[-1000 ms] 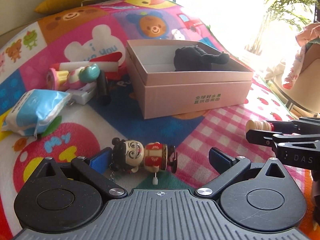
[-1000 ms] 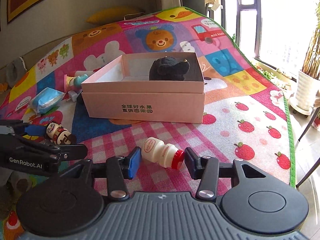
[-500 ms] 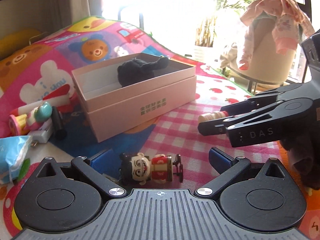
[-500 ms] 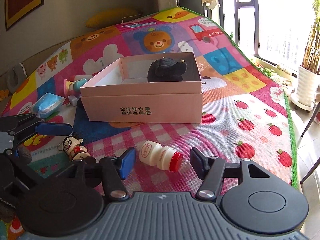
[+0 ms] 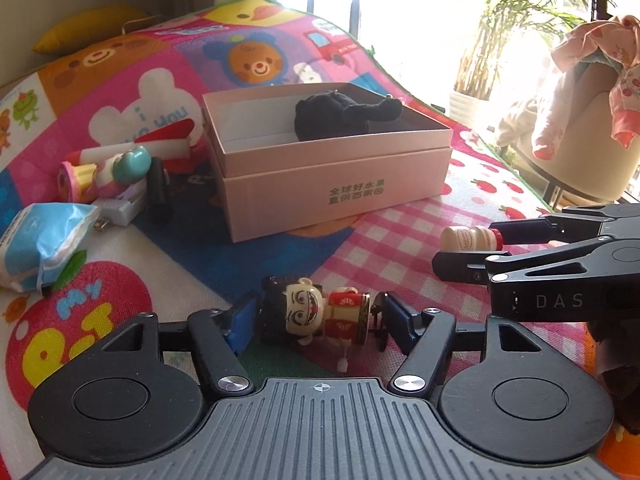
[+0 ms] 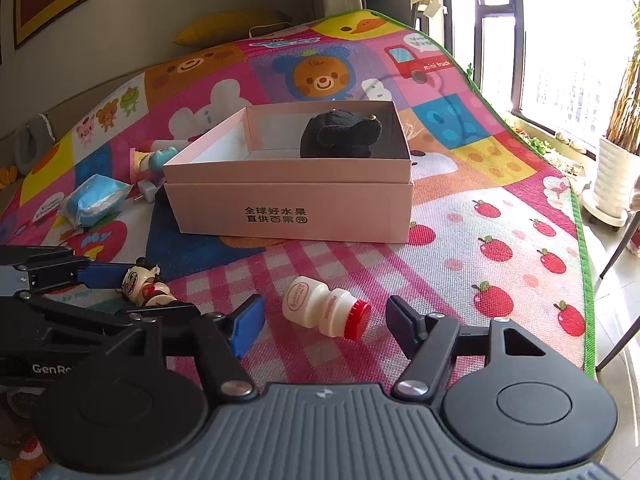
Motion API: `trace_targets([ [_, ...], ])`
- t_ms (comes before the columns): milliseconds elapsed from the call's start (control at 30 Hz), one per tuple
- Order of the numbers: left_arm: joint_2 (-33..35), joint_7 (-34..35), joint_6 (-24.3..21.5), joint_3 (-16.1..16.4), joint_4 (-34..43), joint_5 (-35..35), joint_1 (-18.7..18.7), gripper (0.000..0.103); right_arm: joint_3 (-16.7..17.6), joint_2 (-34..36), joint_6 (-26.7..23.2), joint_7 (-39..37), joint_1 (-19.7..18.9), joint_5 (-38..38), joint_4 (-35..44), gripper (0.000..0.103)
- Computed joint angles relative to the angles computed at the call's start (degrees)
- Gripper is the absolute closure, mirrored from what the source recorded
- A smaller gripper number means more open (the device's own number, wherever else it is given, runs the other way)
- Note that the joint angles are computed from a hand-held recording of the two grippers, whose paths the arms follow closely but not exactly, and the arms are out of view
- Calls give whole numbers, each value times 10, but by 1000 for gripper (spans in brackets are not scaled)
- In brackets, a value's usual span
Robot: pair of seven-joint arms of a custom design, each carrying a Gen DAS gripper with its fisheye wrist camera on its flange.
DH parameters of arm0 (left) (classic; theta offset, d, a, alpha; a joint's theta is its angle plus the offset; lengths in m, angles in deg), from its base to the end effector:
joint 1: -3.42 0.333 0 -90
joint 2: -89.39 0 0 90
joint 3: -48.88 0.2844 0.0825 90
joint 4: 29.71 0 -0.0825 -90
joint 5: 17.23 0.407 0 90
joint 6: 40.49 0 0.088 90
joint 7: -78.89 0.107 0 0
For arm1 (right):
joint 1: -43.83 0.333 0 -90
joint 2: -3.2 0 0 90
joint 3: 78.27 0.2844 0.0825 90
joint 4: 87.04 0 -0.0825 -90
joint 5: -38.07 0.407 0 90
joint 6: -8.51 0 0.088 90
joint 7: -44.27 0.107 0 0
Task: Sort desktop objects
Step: 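Close left gripper on the doll figurine while right gripper closes on the yogurt bottle, then carry doll with left gripper and yogurt bottle with right gripper into pink box, release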
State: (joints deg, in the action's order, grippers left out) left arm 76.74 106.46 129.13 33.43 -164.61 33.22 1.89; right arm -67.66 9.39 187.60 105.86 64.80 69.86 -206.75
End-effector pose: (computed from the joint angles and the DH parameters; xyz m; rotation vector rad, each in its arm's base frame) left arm 0.4936 -0.2085 0.4454 -1.6646 1.7229 -0.8606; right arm 0.5545 0.2844 0.4311 -1.9309 1.1645 -0.4968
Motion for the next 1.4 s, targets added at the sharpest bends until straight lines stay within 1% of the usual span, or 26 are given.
trace_targets([
  [100,-7,-20,-10,-8,-2,18,4,33,-44,1,-3,93,33,-97,-3,30],
  [167,-16,-19,-8,-5,-10,14,0,33,-68,1,1,154,49,-162,-8,30],
  [200,-22,-19,-7,-6,-15,13,-1,33,-79,0,1,183,57,-194,-9,33],
  [233,-31,-22,-8,-8,-21,13,-2,33,-80,0,1,196,56,-210,-10,42],
  [300,-49,-20,-9,-10,-36,4,-5,33,-78,-2,-7,214,52,-233,-10,56],
  [367,-67,-14,-13,-13,-49,-7,-8,33,-68,-10,-21,217,43,-237,-13,56],
  [400,-77,-10,-16,-15,-55,-13,-9,33,-55,-17,-26,196,32,-217,-17,56],
  [467,-96,-3,-21,-19,-67,-23,-10,33,-24,-38,-45,106,11,-130,-26,56],
  [500,-107,3,-21,-20,-73,-28,-12,33,-19,-51,-54,66,9,-94,-32,56],
  [567,-129,9,-22,-28,-82,-31,-8,33,-22,-79,-64,1,15,-42,-46,56],
  [633,-150,7,-19,-39,-86,-27,3,33,-32,-109,-67,-51,27,0,-61,56],
  [700,-165,-4,-13,-57,-81,-12,25,33,-47,-134,-62,-93,41,36,-66,56],
  [767,-175,-24,-8,-86,-60,22,61,33,-64,-152,-43,-142,62,80,-64,56],
  [867,-171,-59,-1,-120,-13,84,115,33,-110,-166,-16,-264,118,193,-37,56],
  [933,-149,-79,1,-128,25,117,135,33,-125,-161,-2,-332,141,256,-9,56],
  [967,-132,-85,2,-125,45,128,139,33,-133,-154,4,-375,152,296,10,56],
  [1000,-113,-91,4,-121,65,139,140,33,-134,-145,6,-397,152,319,29,56],
  [1033,-92,-96,5,-117,86,149,141,33,-130,-134,3,-401,146,326,47,56],
  [1100,-38,-91,10,-105,138,160,138,33,-118,-108,-5,-381,128,319,84,56],
  [1167,20,-78,15,-88,194,158,129,33,-104,-70,-16,-309,103,264,128,56],
  [1200,48,-63,28,-75,218,143,122,33,-100,-50,-24,-276,94,239,153,56],
  [1267,102,-20,58,-48,261,86,106,31,-98,-8,-49,-191,81,175,202,56],
  [1300,118,21,62,-38,271,40,98,29,-98,17,-72,-160,75,155,233,56],
  [1333,137,54,60,-30,285,-1,92,23,-96,41,-98,-141,67,143,264,56],
  [1367,144,48,54,-19,292,-2,87,19,-93,65,-121,-123,60,132,292,55],
  [1400,145,18,50,-7,293,25,82,13,-91,87,-134,-102,56,117,315,50],
])
